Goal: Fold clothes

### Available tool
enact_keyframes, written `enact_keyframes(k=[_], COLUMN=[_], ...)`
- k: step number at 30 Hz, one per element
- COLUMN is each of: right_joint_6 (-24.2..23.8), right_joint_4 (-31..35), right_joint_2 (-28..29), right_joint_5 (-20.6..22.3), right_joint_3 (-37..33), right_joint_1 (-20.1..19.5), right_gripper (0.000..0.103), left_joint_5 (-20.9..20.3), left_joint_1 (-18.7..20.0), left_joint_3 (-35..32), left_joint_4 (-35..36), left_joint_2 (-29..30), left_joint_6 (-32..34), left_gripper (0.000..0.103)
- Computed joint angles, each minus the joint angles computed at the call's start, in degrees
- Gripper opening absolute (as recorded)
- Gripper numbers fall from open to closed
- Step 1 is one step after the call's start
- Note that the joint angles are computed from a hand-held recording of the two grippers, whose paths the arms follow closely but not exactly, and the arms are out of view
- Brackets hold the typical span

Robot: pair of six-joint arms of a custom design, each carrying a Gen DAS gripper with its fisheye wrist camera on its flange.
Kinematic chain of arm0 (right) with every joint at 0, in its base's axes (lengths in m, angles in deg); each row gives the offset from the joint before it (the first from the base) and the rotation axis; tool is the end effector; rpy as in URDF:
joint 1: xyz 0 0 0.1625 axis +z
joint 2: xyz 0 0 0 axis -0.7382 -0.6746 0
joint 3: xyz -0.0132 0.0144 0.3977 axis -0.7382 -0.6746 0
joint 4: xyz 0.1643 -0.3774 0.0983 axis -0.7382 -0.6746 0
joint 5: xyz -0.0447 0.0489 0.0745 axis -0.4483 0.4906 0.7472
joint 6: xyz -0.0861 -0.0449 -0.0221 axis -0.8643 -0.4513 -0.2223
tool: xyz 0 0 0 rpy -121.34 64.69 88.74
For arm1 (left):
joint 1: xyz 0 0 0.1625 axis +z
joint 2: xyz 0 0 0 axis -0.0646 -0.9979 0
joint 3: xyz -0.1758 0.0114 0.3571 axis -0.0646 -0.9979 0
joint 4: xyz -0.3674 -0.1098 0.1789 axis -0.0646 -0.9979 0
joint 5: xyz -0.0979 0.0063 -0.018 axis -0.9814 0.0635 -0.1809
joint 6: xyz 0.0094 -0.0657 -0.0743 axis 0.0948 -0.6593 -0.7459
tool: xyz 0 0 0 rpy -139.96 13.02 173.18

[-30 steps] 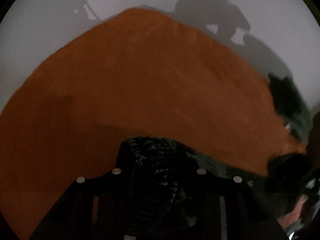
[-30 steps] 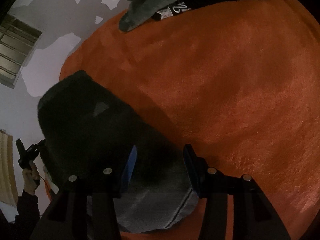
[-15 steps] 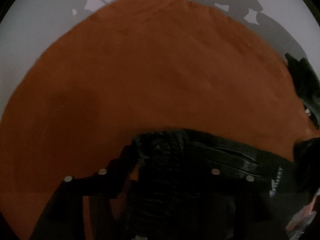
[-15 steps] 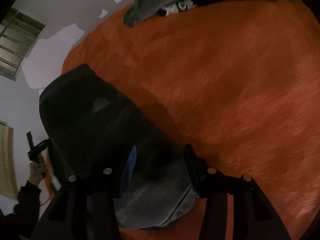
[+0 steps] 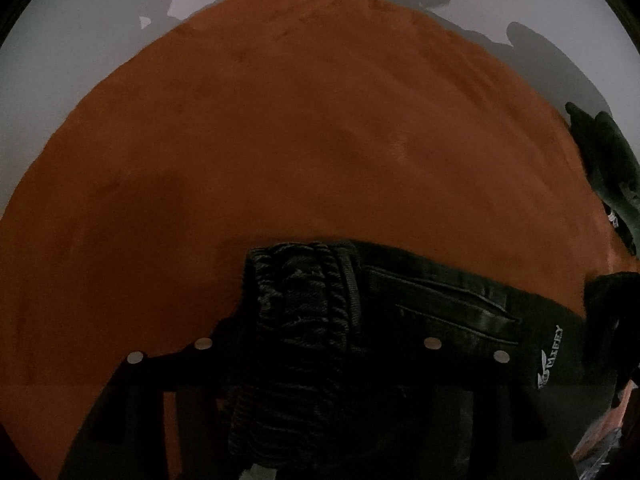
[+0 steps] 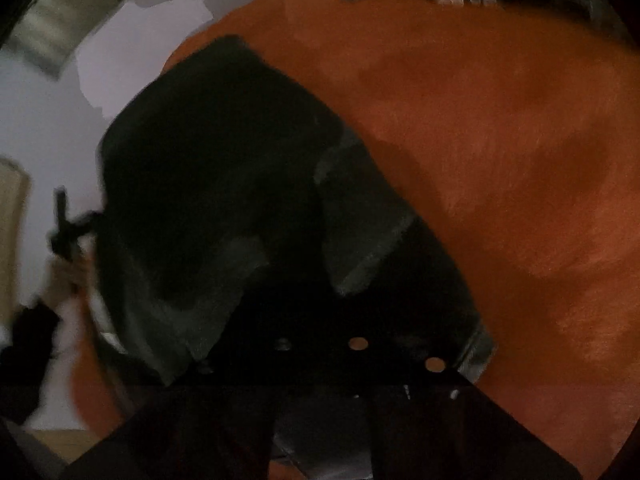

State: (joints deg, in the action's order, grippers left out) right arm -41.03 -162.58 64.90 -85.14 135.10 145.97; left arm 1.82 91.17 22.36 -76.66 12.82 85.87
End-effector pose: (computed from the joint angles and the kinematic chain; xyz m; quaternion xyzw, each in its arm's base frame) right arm 0.2262 -0.7924 0.0123 0.1712 -0.9724 0.0892 0.1309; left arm 0.1663 -0.7794 0.3993 -0.0781 0.8998 -0.2575 0.3433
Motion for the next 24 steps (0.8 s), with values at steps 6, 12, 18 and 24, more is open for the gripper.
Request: enact_keyframes(k=[6,12,18,24], right_joint_6=[-0.1,16.0,18.3,19.4], right_joint_4=[2.9,5.1,5.6,3.7], right_joint_2=[-4.3,-6.2,-6.1,-5.5], right_joint_5=[1.3,5.5,14.2,15.1], right_joint_3=[1.9,1.0,2.9,3.0], right_joint_1=[-0.1,-7.0,-9.9,-10.0], right_gripper=[0.018,0.075,0.064,0.061], left_joint_5=[0.9,0.7,1.1,1.9], left_joint_1=[-0.6,-0.7,-0.8,-1.1], left_joint_3=[-2.4,-4.0,-1.9,-0.7], left_joint_4=[1.1,2.7,2.1,1.9], left_joint_2=[1.9,2.5,1.2,0.4], left_joint_6=[-1.1,-1.9,-2.7,-3.4], left_gripper=[0.058,0.058,0.058,0.059])
